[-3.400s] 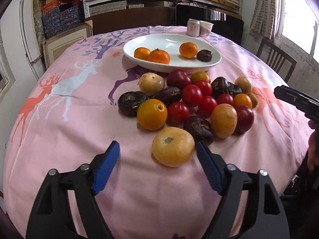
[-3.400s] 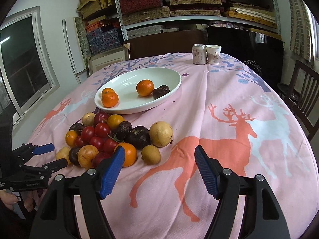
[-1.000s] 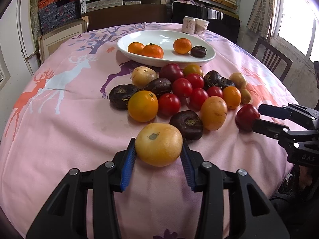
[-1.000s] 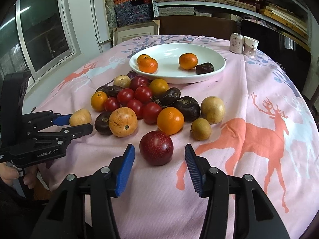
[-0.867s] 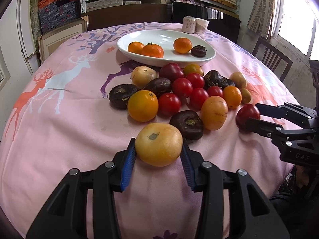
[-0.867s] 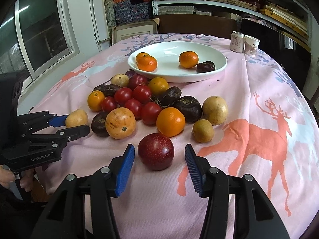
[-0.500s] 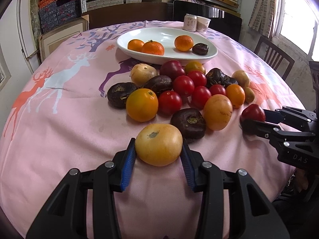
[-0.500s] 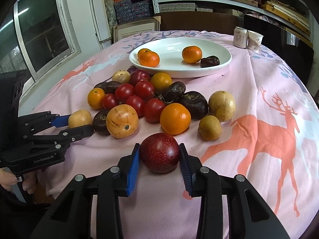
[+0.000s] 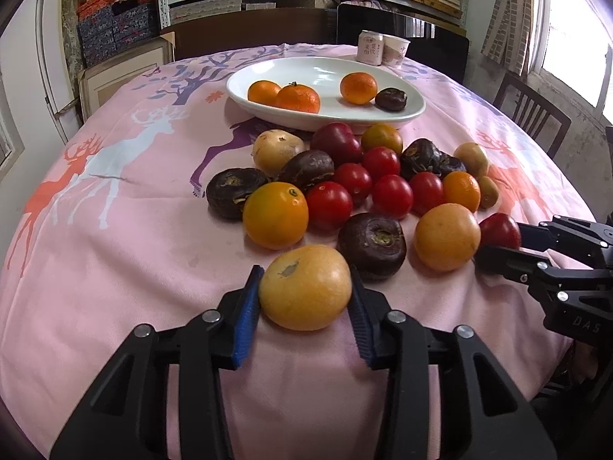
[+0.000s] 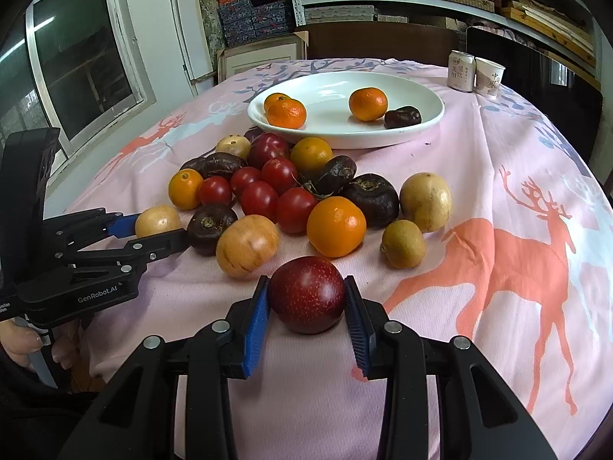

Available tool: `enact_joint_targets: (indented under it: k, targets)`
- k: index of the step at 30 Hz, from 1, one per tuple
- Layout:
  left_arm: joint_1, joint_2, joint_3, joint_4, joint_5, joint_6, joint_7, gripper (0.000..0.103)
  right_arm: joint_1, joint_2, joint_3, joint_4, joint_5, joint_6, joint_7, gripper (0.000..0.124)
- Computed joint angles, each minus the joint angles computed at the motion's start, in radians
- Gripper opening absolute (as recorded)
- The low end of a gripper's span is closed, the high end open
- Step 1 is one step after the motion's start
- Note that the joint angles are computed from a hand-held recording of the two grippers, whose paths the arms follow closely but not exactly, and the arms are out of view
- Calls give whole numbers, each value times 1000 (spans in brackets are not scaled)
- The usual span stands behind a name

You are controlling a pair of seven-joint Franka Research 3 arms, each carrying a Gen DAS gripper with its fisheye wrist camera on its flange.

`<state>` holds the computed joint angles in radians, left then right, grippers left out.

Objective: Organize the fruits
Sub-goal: 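Grasp a red apple with the right gripper while the left holds the grapefruit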

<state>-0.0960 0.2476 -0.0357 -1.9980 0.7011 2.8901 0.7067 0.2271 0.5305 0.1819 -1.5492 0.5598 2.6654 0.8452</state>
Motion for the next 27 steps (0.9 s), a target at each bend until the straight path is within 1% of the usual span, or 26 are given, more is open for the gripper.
enact_joint_targets:
  k: [13,27]
  targets:
    - [1,-2,-1,-4,-9,7,4,41,-6,5,2,10,14,-10,0,38]
    - [-2,-10,3,-9,0,10,-12,41,-15,-25,7,-20,45,10,-17,38]
